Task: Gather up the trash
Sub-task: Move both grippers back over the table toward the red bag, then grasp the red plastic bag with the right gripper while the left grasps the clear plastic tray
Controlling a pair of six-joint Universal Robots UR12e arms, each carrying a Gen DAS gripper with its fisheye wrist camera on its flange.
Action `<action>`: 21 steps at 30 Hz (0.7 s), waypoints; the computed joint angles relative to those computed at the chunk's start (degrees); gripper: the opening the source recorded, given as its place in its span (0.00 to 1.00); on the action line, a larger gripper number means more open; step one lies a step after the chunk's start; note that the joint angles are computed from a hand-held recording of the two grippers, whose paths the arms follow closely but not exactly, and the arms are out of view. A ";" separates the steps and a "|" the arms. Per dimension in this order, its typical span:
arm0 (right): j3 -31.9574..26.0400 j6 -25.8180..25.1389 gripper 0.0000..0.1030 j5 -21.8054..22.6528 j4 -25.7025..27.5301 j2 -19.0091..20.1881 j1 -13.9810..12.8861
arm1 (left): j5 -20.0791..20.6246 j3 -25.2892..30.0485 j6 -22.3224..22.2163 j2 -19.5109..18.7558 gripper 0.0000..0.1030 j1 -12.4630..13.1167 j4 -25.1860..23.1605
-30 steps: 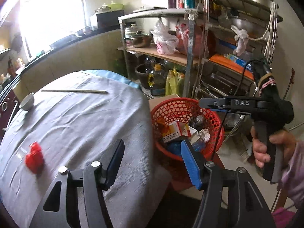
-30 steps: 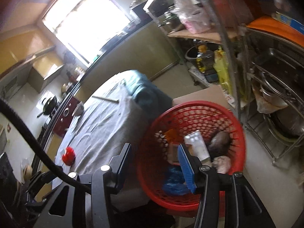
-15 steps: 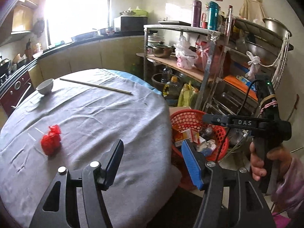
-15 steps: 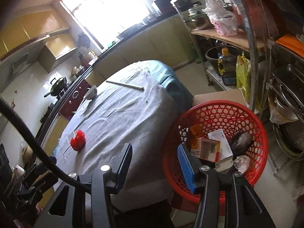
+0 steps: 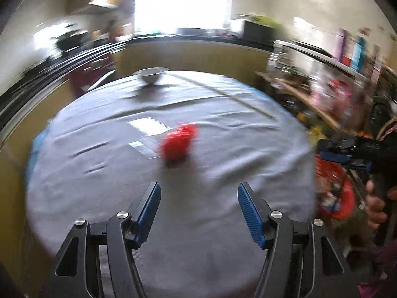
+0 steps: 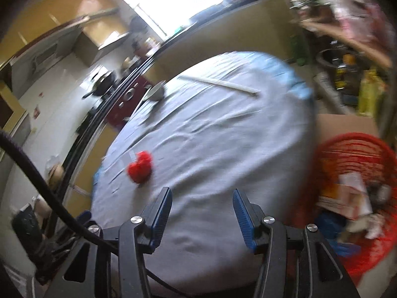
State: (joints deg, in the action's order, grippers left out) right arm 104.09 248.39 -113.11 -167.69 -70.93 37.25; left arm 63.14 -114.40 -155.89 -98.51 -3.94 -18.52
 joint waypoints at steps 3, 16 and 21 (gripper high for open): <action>-4.92 -3.61 0.54 5.90 -1.73 3.79 -1.76 | 2.16 0.84 -3.61 -1.17 0.64 2.06 0.81; -23.43 1.62 0.54 19.57 2.32 18.12 -6.14 | 4.56 2.97 -9.84 -4.04 0.65 5.86 2.83; -25.87 4.12 0.54 19.72 4.05 20.30 -6.82 | 3.56 4.03 -10.13 -4.95 0.65 6.26 1.68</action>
